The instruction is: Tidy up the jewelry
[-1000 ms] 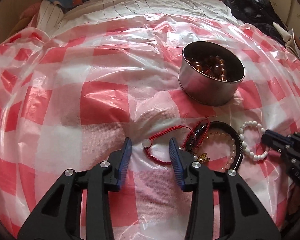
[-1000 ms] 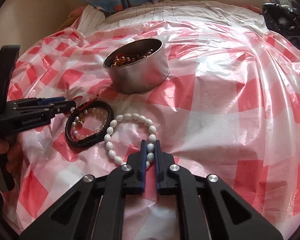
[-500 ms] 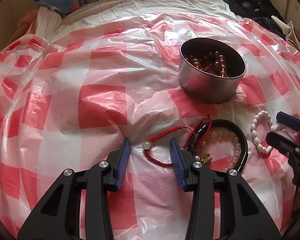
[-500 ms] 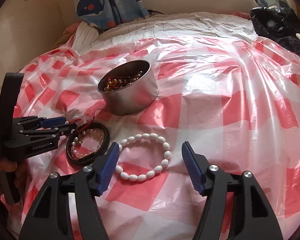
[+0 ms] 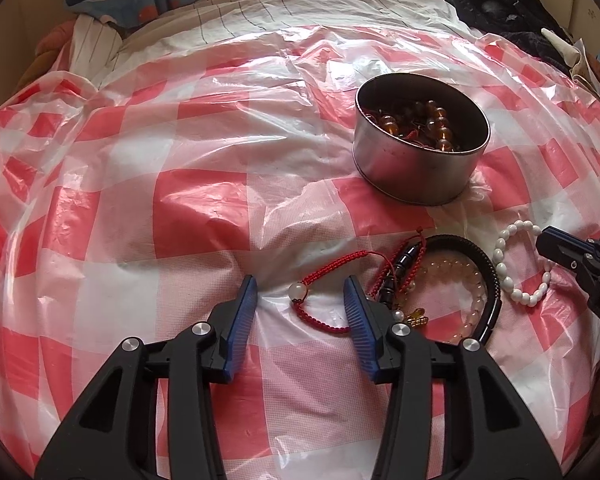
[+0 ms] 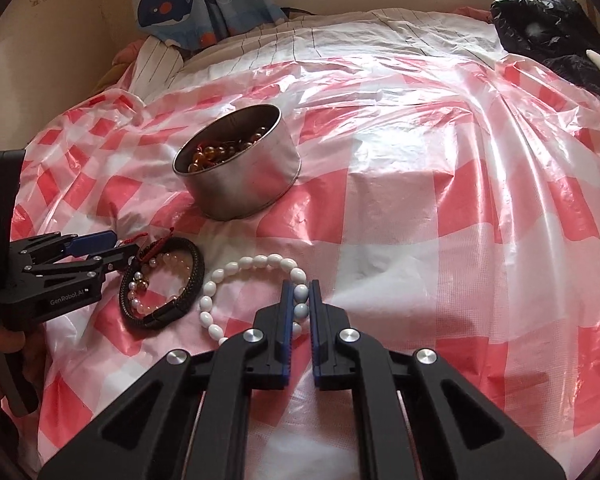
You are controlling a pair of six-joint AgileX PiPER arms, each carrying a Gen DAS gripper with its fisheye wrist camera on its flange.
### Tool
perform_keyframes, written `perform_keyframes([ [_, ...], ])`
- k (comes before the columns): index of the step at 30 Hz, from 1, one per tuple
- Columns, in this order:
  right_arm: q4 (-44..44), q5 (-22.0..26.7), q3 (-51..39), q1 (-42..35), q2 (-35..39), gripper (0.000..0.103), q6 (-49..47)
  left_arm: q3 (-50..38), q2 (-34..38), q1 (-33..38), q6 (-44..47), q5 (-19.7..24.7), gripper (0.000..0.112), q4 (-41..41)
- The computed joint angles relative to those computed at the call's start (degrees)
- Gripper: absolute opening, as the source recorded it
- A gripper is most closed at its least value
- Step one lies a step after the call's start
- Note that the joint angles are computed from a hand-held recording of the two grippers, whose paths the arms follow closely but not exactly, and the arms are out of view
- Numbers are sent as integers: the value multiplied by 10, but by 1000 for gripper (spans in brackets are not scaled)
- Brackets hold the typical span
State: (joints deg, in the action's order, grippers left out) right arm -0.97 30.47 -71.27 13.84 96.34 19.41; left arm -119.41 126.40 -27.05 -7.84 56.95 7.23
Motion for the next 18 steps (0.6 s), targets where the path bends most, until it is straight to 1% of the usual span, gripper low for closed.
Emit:
perform_keyframes([
  [1, -8, 1, -1, 2, 1, 19, 10, 0, 0, 0, 0, 0, 43, 0],
  [2, -21, 0, -2, 6, 2, 40, 21, 1, 0, 0, 0, -1, 43, 0],
  [3, -38, 3, -6, 12, 5, 47, 32, 1, 0, 0, 0, -1, 44, 0],
  [5, -72, 23, -20, 25, 18, 47, 49, 0, 0, 0, 0, 0, 44, 0],
  [7, -94, 33, -27, 35, 26, 46, 57, -1, 1, -1, -1, 0, 44, 3],
  [8, -86, 33, -27, 34, 27, 39, 46, -1, 1, -2, -1, 0, 44, 4],
  [9, -74, 32, -27, 32, 27, 25, 33, 0, 1, -2, -1, 0, 44, 5],
  [11, -55, 28, -23, 26, 25, 11, 19, -1, 1, -4, -2, 0, 45, 10],
  [12, -52, 25, -21, 24, 24, 9, 18, -1, 1, -5, -3, 0, 45, 12],
  [18, -48, -4, -2, 15, 6, 8, 35, -2, 2, -5, -4, 0, 46, 15],
])
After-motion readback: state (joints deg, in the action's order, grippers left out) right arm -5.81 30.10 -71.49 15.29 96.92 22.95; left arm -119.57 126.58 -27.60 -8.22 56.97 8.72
